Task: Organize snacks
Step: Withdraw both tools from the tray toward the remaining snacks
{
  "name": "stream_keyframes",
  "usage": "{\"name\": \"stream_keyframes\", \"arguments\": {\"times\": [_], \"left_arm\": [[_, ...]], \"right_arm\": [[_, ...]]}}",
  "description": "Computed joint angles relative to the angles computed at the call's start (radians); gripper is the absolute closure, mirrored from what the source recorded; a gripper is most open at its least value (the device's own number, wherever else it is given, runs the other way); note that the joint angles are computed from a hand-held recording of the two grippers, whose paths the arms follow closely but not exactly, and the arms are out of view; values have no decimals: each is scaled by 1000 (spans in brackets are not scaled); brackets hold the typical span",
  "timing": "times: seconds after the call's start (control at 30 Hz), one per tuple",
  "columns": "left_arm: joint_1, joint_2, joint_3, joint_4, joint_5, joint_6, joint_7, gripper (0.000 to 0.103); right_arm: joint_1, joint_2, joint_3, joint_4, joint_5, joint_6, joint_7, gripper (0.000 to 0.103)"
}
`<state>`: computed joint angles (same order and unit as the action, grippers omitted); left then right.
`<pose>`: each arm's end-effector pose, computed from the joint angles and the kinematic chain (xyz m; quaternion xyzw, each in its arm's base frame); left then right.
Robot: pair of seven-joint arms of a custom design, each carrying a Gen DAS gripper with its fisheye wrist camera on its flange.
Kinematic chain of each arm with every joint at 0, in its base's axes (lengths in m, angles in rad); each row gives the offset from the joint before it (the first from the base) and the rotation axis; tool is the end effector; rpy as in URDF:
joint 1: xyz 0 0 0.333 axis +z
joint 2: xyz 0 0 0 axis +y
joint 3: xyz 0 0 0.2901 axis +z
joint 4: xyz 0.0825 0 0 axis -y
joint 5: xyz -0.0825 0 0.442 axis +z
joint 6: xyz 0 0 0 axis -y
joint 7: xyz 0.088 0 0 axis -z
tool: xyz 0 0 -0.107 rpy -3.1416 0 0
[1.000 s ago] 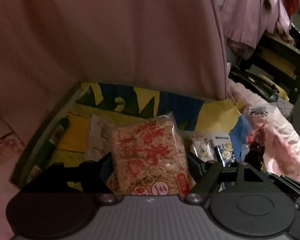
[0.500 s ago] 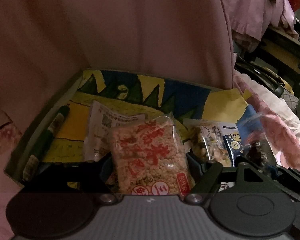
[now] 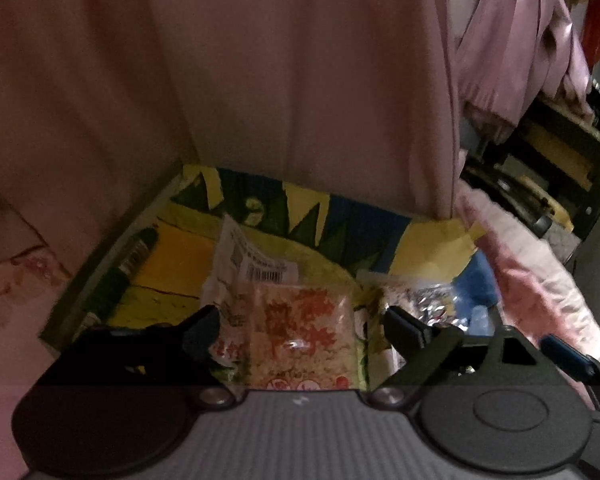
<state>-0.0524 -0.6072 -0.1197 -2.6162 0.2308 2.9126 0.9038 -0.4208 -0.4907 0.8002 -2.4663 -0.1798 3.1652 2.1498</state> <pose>0.4666 -0.0970 0.5040 -0.7179 0.5387 -0.3611 0.2532 0.4846 0.2343 0.4847 -0.6411 0.5673 -0.3388 0.3903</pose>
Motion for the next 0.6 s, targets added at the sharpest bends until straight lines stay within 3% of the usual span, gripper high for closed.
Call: {"name": "stream_keyframes", "arguments": {"times": [0.23, 0.4, 0.6], "left_arm": [[65, -184, -79, -58, 70, -60, -95, 1], [59, -342, -96, -105, 115, -145, -119, 0], [5, -525, -86, -163, 132, -255, -113, 0]], "right_arm": [[110, -170, -94, -107, 100, 58, -14, 1], [212, -306, -162, -186, 183, 57, -56, 1], [307, -485, -190, -276, 254, 11, -48, 1]]}}
